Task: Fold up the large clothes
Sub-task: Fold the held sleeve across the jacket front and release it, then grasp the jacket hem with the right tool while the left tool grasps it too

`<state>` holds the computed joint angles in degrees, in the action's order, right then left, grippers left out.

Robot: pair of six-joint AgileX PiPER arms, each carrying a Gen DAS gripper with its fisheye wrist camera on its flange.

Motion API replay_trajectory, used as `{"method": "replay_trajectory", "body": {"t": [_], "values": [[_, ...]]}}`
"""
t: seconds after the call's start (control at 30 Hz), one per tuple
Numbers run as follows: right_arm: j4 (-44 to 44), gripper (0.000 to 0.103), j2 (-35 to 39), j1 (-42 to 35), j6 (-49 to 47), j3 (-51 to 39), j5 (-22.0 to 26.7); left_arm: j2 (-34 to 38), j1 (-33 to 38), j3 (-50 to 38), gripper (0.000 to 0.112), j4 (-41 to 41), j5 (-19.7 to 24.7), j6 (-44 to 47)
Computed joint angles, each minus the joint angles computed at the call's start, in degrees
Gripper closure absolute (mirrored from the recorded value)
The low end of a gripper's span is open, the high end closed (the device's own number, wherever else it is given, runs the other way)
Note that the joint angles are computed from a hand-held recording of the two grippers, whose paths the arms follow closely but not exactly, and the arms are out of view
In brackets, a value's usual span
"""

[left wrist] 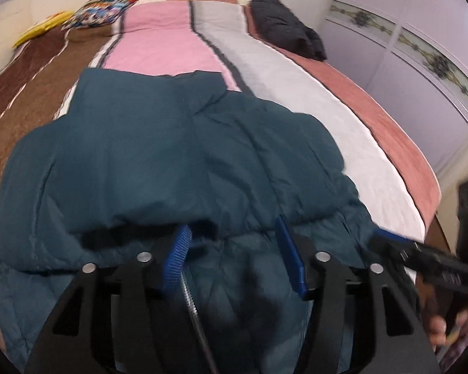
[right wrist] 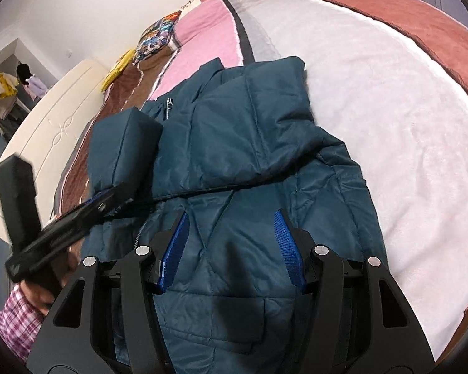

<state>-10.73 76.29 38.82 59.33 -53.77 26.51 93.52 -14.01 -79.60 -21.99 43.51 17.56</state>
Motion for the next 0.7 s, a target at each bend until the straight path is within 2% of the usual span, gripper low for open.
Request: {"method": "replay_trajectory", "body": {"t": [0.1,0.2,0.47,0.6,0.7], "values": [[-1.59,0.046,1.15,1.28,0.17,-2.05,1.10,-4.83,4.44,4.79,0.056,-6.35,1.65,6.59],[-7.14,0.046,3.94,4.92,1.64,-7.30,4.25,-9.30,9.22,10.05,0.056,-10.45,2.55,10.01],[-18.33,0.046,15.13,15.78,2.36,-22.52,13.46,-14.81,21.04,16.19,0.056,-15.23,4.65,13.44],[-19.71,0.045,17.53,16.02,4.88,-24.41,15.82,-15.29,24.43,17.03,0.056,-16.52,4.16,14.70],[-18.09,0.045,16.33,13.93,6.38,-21.94,14.60,-14.59,25.80,16.58,0.056,-16.91,3.33,14.85]]}}
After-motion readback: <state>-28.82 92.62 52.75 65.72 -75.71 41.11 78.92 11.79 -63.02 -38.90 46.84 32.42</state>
